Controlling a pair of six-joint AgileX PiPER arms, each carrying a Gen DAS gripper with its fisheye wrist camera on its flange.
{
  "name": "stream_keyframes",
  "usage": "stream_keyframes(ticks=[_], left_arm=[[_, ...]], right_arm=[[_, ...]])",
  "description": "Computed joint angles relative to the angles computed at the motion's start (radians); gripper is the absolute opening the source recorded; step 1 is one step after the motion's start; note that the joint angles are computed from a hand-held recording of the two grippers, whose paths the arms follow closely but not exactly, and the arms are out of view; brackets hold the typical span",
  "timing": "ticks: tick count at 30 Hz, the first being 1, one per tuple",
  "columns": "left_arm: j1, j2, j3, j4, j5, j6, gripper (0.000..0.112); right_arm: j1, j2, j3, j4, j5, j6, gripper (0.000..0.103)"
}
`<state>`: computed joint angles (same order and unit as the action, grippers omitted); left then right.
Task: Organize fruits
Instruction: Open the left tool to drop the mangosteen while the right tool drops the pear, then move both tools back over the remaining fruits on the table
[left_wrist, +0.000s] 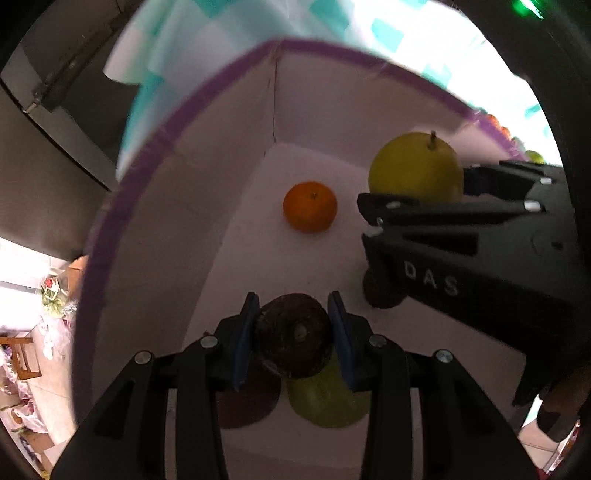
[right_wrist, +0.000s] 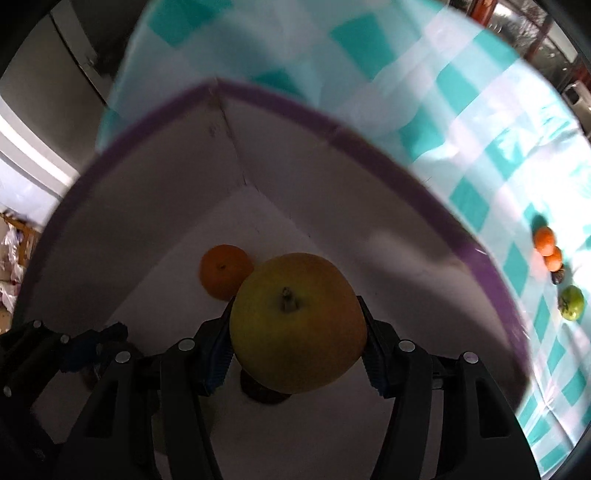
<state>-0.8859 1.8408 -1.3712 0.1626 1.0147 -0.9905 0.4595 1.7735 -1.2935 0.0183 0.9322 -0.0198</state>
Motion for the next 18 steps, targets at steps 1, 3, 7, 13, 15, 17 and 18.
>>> stream_keyframes(ticks=[1,3,7,13,15,17,18], left_arm=[[0.007,0.012,0.000,-0.006,-0.003,0.011,0.039],[0.023,0.044,-0.011,-0.034,0.000,0.042,0.039],[0.063,0.086,-0.017,-0.116,0.002,0.093,0.039],[0.075,0.117,-0.034,-0.135,0.011,0.109,0.050],[0.063,0.127,-0.054,-0.119,0.023,0.102,0.060],[0.050,0.132,-0.069,-0.101,0.033,0.092,0.066],[0.043,0.131,-0.074,-0.090,0.037,0.085,0.068]], right_arm=[[-0.005,0.025,-0.016,0.008,0.012,-0.004,0.058],[-0.006,0.062,-0.038,0.011,0.025,-0.008,0.058],[-0.002,0.115,-0.064,-0.004,0.044,-0.010,0.058],[-0.015,0.128,-0.083,0.006,0.034,-0.013,0.060],[-0.026,0.119,-0.079,0.010,0.025,-0.014,0.072],[-0.037,0.112,-0.072,0.018,0.021,-0.013,0.072],[-0.041,0.106,-0.065,0.025,0.017,-0.015,0.074]])
